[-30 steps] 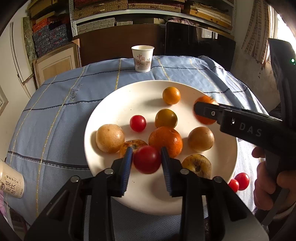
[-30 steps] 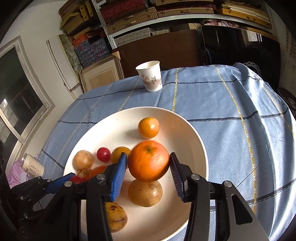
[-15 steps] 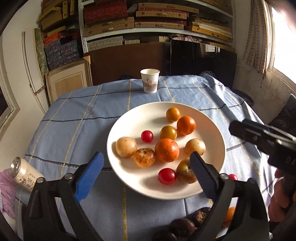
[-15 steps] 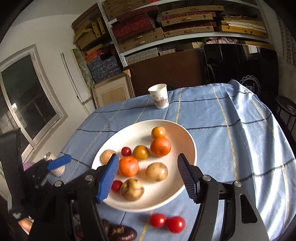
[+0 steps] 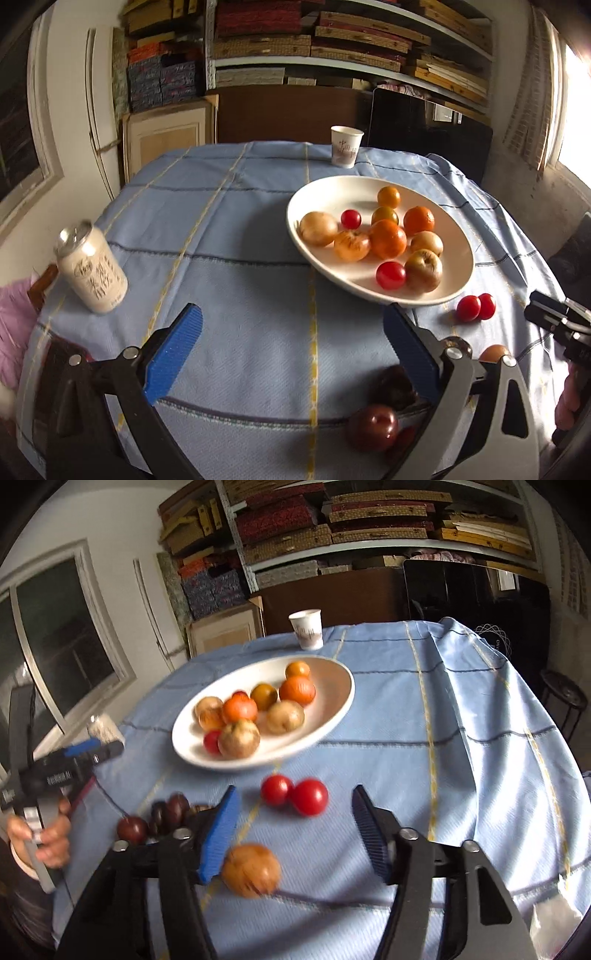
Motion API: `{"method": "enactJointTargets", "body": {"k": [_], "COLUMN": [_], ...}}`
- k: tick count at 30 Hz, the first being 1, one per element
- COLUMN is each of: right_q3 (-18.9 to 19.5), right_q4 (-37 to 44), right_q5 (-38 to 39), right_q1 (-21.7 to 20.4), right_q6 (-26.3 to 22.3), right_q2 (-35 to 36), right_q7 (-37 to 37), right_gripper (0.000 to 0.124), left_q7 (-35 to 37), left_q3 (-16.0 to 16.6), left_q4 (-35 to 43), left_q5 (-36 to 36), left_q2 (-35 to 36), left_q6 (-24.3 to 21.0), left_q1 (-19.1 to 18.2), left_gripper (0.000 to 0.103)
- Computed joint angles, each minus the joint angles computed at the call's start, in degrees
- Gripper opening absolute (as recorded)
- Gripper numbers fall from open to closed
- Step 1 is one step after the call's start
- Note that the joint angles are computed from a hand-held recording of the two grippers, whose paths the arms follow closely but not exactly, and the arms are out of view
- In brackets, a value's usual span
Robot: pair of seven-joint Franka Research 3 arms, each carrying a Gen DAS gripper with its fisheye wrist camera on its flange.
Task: Organize fruits
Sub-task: 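Move both open grippers back to the fruit pile, then grasp a pale brown pear with the right gripper while the left gripper grasps a dark red plum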
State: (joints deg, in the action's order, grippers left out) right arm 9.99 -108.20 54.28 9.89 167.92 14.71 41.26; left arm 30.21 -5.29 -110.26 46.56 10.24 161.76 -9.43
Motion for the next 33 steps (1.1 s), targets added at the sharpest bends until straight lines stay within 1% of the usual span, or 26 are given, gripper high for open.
{"method": "enactJointTargets", "body": {"k": [2,4,6,7,9,13,16,21,24,26,28,30,32,33], "right_q3": [0.0,-0.5,-0.1,0.1,-0.4,-2.2,-2.3,-3.4,-3.1,-3.7,-3.2,-2.2,-1.7,-1.1], "right_q4": [-1.5,-2.6,-3.3,-3.3,-3.7,-4.4,-4.6,-4.3,-4.7,-4.8,-4.6,-4.3,-4.0,-3.8], "right_q5": [-0.4,-2.2,-1.9,-1.5,-2.2,-9.6,-12.4,-18.6,-20.8,-23.5,-23.9,-22.1,-20.1,-18.1], "right_q1": [-0.3,0.5,0.7,0.6,1.3,3.7,4.1,5.1,5.1,5.7,5.2,4.0,3.2,2.5], "right_q6": [-2.3,-2.9,-3.2,-4.1,-5.1,-4.4,-4.2,-4.2,-3.7,-3.4,-3.5,-4.2,-4.3,-4.6], "right_q2": [-0.9,-1.6,-2.1,-2.3,-2.5,-2.1,-1.9,-0.9,-0.9,-0.6,-0.5,-0.4,-0.4,-0.4], "right_q7": [-1.4,-1.8,-4.5,-5.9,-6.5,-1.6,0.0,5.7,6.8,8.9,9.1,8.0,7.6,6.7], "right_gripper": [0.056,0.055,0.055,0.055,0.055,0.055,0.053,0.049,0.048,0.046,0.045,0.044,0.044,0.044], "left_q7": [3.4,6.9,7.1,6.9,6.8,8.1,9.1,9.6,10.4,10.3,9.8,10.0,12.8,16.7], "left_q3": [-1.1,-1.9,-1.4,-1.1,-0.8,-1.0,-1.1,-1.1,-1.3,-1.2,-1.0,-1.1,-2.0,-3.4], "left_q4": [-1.7,-2.3,-2.4,-2.3,-2.2,-2.5,-2.7,-3.2,-3.4,-3.4,-3.5,-3.7,-4.0,-4.6], "left_q5": [-5.8,-10.5,-10.9,-10.4,-10.1,-11.6,-12.7,-13.2,-14.5,-14.4,-13.9,-14.0,-16.7,-20.5], "left_q2": [-0.4,-0.2,-0.1,0.1,0.2,0.1,0.0,-0.3,-0.3,-0.4,-0.5,-0.6,-0.6,-0.7], "left_q6": [2.1,3.0,2.8,2.7,2.6,2.6,2.7,2.9,3.0,3.0,2.9,2.8,3.0,3.7], "left_q1": [1.7,2.6,2.1,1.7,1.3,1.3,1.4,1.4,1.6,1.5,1.3,1.4,2.2,3.3], "left_gripper": [0.096,0.096,0.096,0.096,0.096,0.096,0.096,0.096,0.096,0.096,0.096,0.096,0.096,0.096]}}
